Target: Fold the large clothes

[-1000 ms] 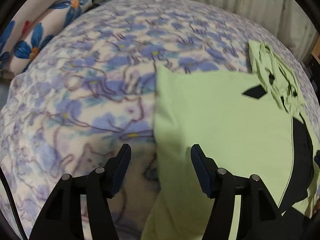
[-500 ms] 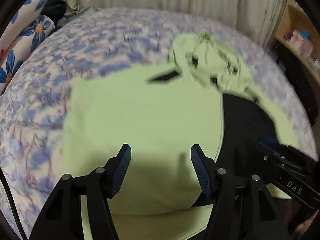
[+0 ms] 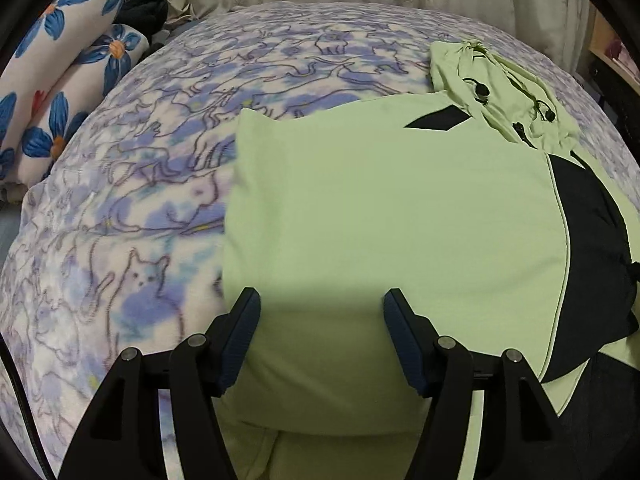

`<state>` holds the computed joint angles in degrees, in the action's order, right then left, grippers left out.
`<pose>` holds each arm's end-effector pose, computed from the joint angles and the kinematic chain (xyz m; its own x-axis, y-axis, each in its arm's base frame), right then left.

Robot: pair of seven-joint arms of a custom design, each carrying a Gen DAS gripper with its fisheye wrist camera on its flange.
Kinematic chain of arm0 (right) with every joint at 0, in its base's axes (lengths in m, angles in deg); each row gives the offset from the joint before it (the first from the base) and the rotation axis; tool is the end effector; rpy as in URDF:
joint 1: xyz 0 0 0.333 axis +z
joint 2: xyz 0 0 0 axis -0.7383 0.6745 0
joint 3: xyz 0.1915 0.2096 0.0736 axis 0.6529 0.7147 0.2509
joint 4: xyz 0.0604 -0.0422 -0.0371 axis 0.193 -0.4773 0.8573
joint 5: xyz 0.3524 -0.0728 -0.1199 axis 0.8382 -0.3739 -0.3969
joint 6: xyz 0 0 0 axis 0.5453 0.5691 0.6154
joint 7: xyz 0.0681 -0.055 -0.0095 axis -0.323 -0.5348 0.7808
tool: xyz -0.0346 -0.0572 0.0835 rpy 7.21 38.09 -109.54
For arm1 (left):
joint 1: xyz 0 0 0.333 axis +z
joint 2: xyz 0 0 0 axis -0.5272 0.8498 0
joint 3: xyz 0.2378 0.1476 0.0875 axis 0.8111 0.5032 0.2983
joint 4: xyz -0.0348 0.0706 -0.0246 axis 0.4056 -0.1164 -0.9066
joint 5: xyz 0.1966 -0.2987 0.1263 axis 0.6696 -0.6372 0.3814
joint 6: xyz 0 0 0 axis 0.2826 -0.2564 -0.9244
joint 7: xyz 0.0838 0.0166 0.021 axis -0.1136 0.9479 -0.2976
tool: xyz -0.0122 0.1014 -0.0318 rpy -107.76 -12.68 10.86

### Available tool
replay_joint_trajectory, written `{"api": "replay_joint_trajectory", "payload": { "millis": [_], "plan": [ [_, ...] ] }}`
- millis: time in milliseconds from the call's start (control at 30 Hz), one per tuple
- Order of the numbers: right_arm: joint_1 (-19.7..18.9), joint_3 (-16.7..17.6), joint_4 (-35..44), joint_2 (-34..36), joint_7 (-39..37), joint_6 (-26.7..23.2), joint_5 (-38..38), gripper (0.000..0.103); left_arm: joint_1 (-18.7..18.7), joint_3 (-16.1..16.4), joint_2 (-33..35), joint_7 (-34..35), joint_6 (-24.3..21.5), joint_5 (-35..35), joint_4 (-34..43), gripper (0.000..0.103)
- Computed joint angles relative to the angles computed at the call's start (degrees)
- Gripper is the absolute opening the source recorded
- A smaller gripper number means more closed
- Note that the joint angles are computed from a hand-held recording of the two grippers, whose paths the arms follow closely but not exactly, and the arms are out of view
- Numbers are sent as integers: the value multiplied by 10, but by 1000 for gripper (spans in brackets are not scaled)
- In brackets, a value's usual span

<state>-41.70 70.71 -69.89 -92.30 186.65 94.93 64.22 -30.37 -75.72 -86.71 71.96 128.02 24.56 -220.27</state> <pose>0.4370 0.1153 0.3968 -0.0913 -0.9884 -0.1214 -0.8633 0.1393 -0.4851 0.4529 -0.0334 0.3782 0.0407 -0.9984 -0.0384 -0.8639 -0.0159 -0.5034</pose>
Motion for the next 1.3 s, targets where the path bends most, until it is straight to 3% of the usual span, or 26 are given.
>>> {"api": "replay_joint_trajectory", "payload": {
  "millis": [133,300,500,567,833,1033,1167,1300],
  "plan": [
    [28,-21,-11,-18,-25,-2,55,16,-10,9,-13,17,-11,-20,-3,63],
    [37,-16,-23,-49,-34,-2,79,16,-29,23,-49,49,-34,-60,-15,63],
    [64,-31,-51,-117,-62,-20,146,16,-47,36,-131,74,-69,-89,-47,64],
    [59,-22,-63,-148,-59,-33,151,16,-54,41,-163,81,-86,-99,-58,71],
    [44,7,-109,-265,-35,-76,145,23,-66,32,-304,72,-154,-103,-111,80],
    [51,19,-147,-350,-18,-116,141,24,-71,25,-398,66,-211,-86,-148,89],
    [64,21,-173,-403,-11,-143,142,24,-71,17,-465,60,-238,-70,-177,101],
    [76,21,-202,-465,-1,-175,147,24,-81,24,-528,64,-273,-65,-198,102]
  ]
}}
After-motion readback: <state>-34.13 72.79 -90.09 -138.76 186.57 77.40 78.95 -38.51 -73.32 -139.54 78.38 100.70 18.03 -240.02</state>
